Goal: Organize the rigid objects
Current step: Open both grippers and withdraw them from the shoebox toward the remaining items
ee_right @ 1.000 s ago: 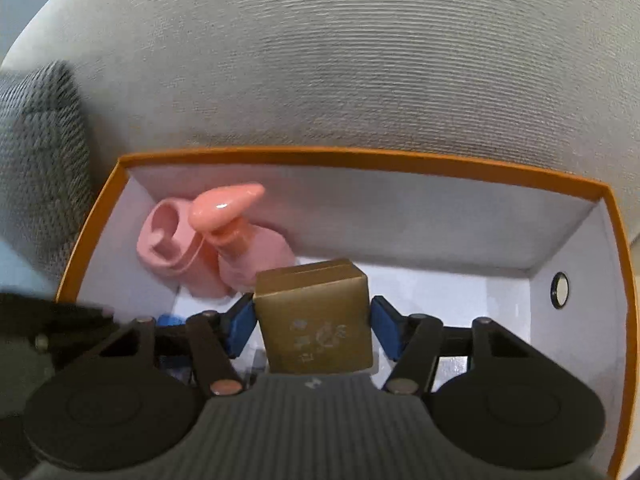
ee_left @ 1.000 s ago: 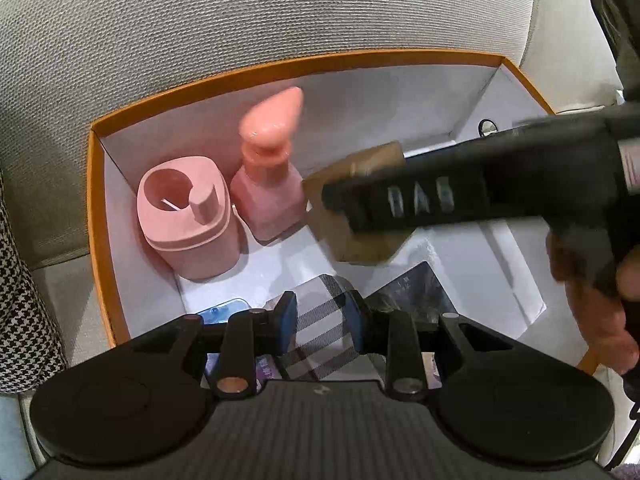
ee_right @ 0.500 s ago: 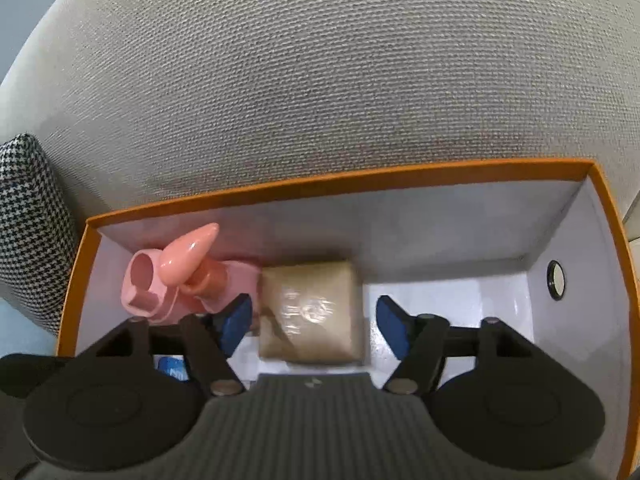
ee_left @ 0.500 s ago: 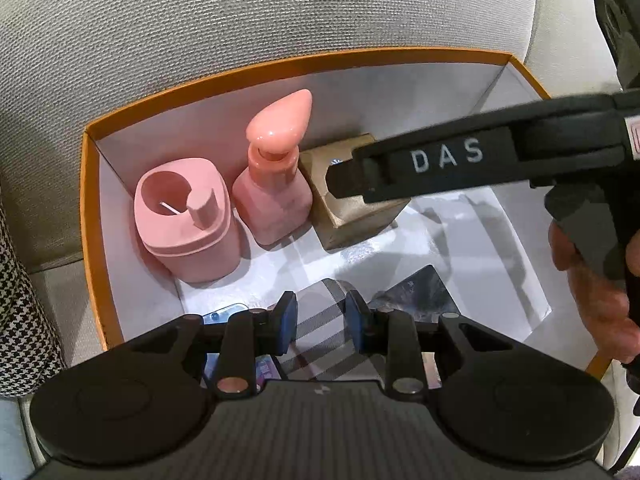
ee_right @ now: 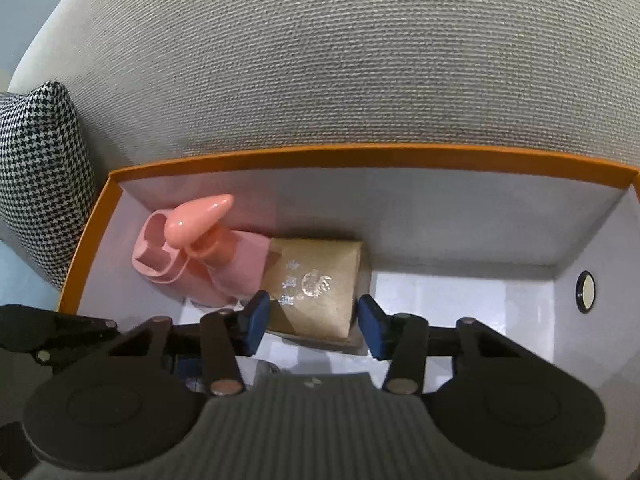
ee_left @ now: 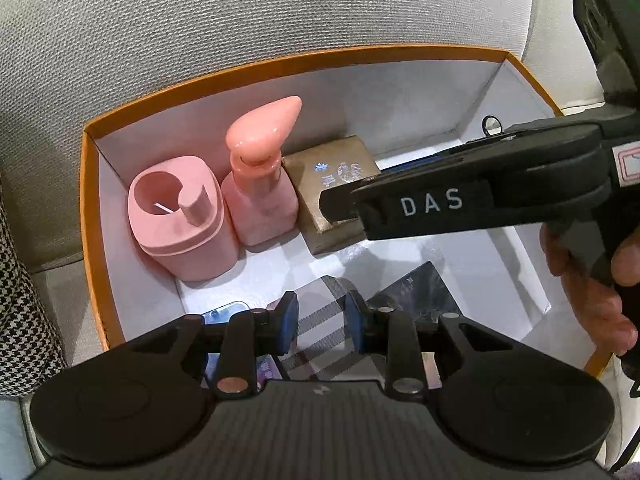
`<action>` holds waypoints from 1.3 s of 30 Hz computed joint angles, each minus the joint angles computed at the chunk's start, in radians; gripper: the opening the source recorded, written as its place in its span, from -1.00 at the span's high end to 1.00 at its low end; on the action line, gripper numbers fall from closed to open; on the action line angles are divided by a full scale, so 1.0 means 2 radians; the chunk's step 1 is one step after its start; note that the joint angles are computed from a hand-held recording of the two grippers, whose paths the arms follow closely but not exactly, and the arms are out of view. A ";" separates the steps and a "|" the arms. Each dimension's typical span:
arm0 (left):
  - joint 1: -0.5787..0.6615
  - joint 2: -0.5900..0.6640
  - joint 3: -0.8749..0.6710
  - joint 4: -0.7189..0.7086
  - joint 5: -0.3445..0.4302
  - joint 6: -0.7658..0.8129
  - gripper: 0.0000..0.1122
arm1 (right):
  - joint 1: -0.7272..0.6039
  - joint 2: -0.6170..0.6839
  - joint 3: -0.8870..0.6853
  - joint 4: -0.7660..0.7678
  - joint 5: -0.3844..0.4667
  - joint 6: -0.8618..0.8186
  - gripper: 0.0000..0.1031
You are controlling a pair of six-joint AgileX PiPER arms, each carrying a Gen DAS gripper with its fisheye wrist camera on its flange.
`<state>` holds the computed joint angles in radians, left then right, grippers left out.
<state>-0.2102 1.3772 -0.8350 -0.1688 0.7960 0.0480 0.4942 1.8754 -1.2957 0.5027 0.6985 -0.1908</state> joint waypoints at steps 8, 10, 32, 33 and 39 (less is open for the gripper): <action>-0.004 -0.057 0.021 -0.013 -0.006 -0.002 0.40 | -0.012 -0.059 0.039 0.020 -0.007 -0.048 0.04; -0.007 -0.085 0.029 -0.022 -0.002 -0.003 0.40 | -0.013 -0.086 0.060 0.019 -0.010 -0.058 0.04; -0.399 -0.314 0.151 0.065 0.014 -0.402 0.39 | -0.141 -0.349 0.219 0.064 0.217 -0.310 0.06; -0.415 -0.309 0.160 0.058 0.005 -0.405 0.39 | -0.140 -0.354 0.228 0.049 0.225 -0.316 0.06; -0.513 -0.255 0.186 0.072 -0.041 -0.428 0.15 | -0.157 -0.369 0.299 -0.009 0.254 -0.357 0.06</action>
